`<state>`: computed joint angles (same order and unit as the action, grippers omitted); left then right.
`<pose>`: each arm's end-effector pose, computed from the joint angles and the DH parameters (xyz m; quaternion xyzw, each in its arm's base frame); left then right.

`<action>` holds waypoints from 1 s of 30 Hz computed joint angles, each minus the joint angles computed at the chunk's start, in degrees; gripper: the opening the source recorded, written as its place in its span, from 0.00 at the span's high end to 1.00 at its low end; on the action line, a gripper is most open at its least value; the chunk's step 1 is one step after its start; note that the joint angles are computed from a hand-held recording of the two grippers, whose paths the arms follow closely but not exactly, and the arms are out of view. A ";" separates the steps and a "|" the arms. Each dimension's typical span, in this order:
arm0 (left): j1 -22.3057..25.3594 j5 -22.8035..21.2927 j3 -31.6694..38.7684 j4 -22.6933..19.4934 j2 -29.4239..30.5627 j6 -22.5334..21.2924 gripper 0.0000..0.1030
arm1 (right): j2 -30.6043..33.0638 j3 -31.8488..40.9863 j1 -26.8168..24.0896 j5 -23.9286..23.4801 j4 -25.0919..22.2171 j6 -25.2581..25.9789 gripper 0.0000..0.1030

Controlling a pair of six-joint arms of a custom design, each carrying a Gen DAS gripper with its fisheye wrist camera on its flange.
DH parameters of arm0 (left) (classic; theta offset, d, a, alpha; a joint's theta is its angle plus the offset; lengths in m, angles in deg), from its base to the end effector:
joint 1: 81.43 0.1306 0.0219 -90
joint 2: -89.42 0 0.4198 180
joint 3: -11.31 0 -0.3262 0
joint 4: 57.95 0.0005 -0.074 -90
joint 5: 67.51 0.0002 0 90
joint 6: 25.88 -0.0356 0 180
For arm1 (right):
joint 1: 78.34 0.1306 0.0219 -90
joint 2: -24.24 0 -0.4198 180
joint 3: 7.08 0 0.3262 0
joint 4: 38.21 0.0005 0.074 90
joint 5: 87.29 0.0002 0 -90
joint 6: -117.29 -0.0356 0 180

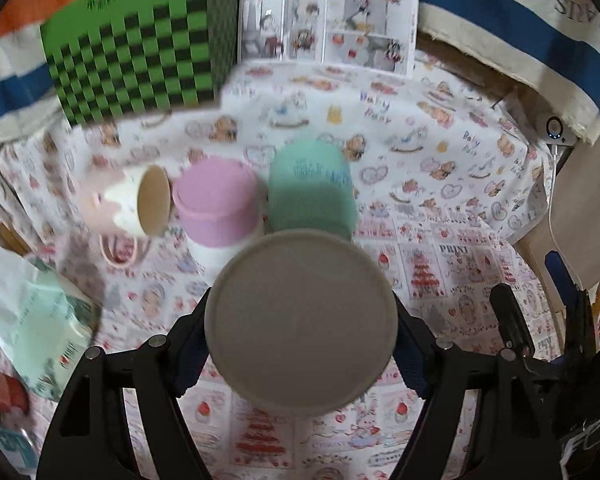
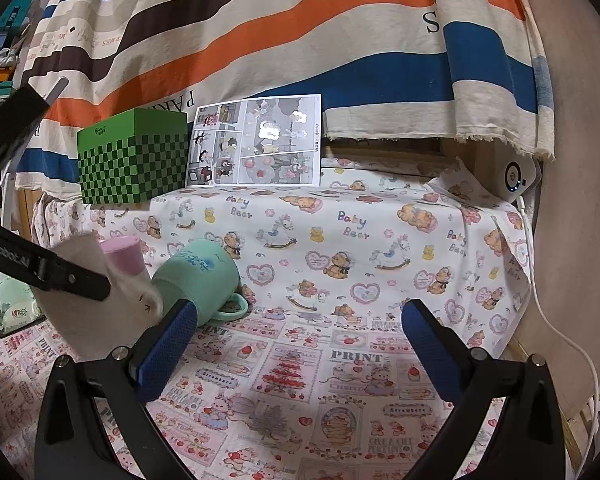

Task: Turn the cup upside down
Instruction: 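Rotate the grey-white mug upright with the left gripper and lower it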

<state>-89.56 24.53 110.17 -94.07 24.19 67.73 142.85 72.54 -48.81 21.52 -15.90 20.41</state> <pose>0.5727 -0.0836 0.3359 0.0431 0.9445 -0.0500 0.3218 0.5102 0.2752 0.2628 -0.0597 0.7952 0.0595 0.6005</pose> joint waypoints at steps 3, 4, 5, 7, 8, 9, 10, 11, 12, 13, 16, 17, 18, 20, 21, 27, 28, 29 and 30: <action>-0.60 -3.08 -1.72 4.23 -0.24 -2.94 0.26 | 0.01 -0.01 -0.03 0.04 -0.01 -0.11 0.00; -0.76 -4.10 -2.40 5.78 -0.23 -3.34 0.26 | 0.00 -0.02 -0.04 0.04 -0.01 -0.04 0.00; -0.96 -4.61 -2.99 6.86 -0.19 -3.59 0.26 | 0.00 -0.02 -0.04 0.04 -0.01 -0.04 0.00; -0.89 -4.03 -3.51 7.90 0.11 -4.29 0.26 | 0.00 0.03 -0.03 0.01 -0.11 -0.08 0.00; -0.74 -3.36 -3.68 8.18 0.25 -4.42 0.26 | 0.00 0.03 -0.03 0.01 -0.11 -0.08 0.00; -0.59 -2.83 -4.00 8.53 0.25 -4.54 0.26 | 0.00 0.05 -0.03 0.03 -0.12 -0.09 0.00; -0.58 -2.81 -4.39 8.89 0.15 -4.72 0.26 | 0.01 0.05 -0.04 0.08 -0.13 -0.10 0.00; -0.79 -3.08 -5.01 9.55 -0.08 -4.78 0.26 | 0.02 0.10 -0.01 0.17 -0.14 -0.11 0.00; -0.88 -3.24 -5.57 10.27 -0.30 -5.14 0.26 | 0.01 0.03 -0.03 0.22 -0.09 -0.14 0.00; -1.01 -3.30 -6.00 10.73 -0.48 -5.48 0.26 | 0.02 0.03 -0.07 0.15 -0.11 -0.15 0.00; -1.02 -2.17 -6.31 10.94 -0.43 -5.67 0.26 | 0.03 0.03 -0.11 0.02 -0.29 -0.14 0.00; -0.99 -1.62 -6.41 11.16 -0.35 -5.71 0.26 | 0.05 0.06 -0.12 0.00 -0.33 -0.16 0.00; -0.95 -1.09 -6.66 11.65 -0.29 -5.80 0.26 | 0.02 -0.05 -0.15 -0.02 -0.23 -0.16 0.00; -0.90 -0.62 -6.83 12.26 0.11 -5.96 0.26 | 0.05 0.12 -0.11 0.03 -0.37 -0.15 0.00; -0.84 -0.30 -6.80 12.39 0.41 -6.01 0.26 | 0.05 0.12 -0.11 0.03 -0.37 -0.15 0.00; -0.59 2.36 -10.80 20.13 -0.14 -8.92 0.25 | 0.02 0.02 -0.13 0.05 -0.26 -0.14 0.00; -0.52 2.46 -11.71 22.03 -0.47 -9.19 0.20 | -0.02 0.06 -0.10 0.06 -0.37 -0.14 0.00; -0.36 2.48 -12.42 23.56 -0.77 -9.06 0.17 | -0.02 0.06 -0.10 0.06 -0.37 -0.14 0.00; -0.08 2.96 -13.11 25.11 -1.09 -8.54 0.10 | -0.04 0.00 -0.11 0.06 -0.33 -0.15 0.00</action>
<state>-89.64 27.50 97.06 -68.97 23.10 59.18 142.81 72.54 -48.92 21.57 -16.23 20.25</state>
